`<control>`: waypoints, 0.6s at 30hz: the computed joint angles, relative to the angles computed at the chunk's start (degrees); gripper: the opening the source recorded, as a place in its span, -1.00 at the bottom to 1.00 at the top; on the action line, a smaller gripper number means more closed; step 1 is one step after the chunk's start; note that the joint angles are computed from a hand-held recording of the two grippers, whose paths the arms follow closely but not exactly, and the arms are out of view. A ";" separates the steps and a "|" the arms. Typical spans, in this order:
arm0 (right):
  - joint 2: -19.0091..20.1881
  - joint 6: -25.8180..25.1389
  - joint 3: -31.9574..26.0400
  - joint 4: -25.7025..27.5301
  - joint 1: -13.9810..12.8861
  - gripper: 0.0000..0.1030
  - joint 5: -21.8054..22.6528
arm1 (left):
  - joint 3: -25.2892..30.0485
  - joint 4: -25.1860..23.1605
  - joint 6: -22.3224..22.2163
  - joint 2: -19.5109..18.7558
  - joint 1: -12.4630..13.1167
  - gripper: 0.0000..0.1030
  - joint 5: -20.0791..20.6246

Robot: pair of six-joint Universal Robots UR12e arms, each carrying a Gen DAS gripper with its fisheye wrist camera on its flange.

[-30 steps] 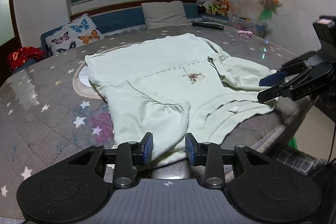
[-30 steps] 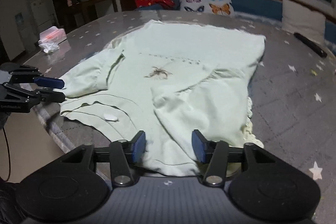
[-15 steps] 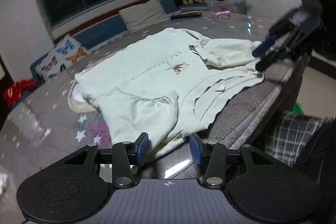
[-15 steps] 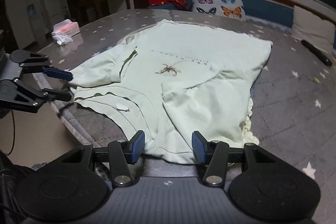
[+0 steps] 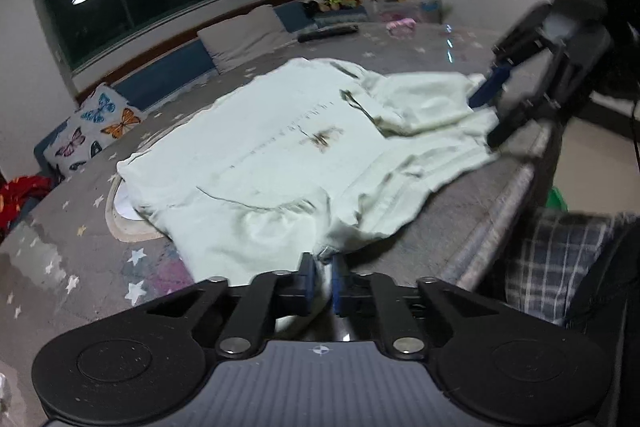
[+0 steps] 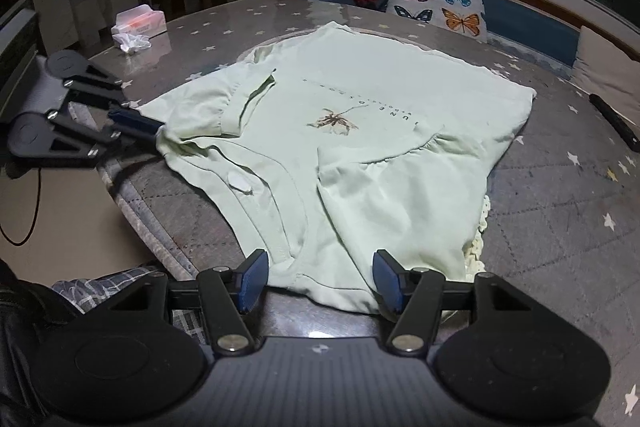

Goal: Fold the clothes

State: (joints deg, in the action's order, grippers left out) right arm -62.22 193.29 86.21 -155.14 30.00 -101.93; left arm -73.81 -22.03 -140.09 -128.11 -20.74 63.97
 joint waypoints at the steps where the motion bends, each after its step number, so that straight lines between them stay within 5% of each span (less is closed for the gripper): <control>1: -0.05 -0.27 0.02 0.09 -0.01 0.20 0.06 | 0.59 -0.05 -1.07 -0.25 0.10 -0.86 -0.40; 18: -0.19 -3.33 0.34 0.45 -0.59 0.21 1.91 | 9.41 -1.99 -10.50 -4.75 -0.25 -0.89 0.22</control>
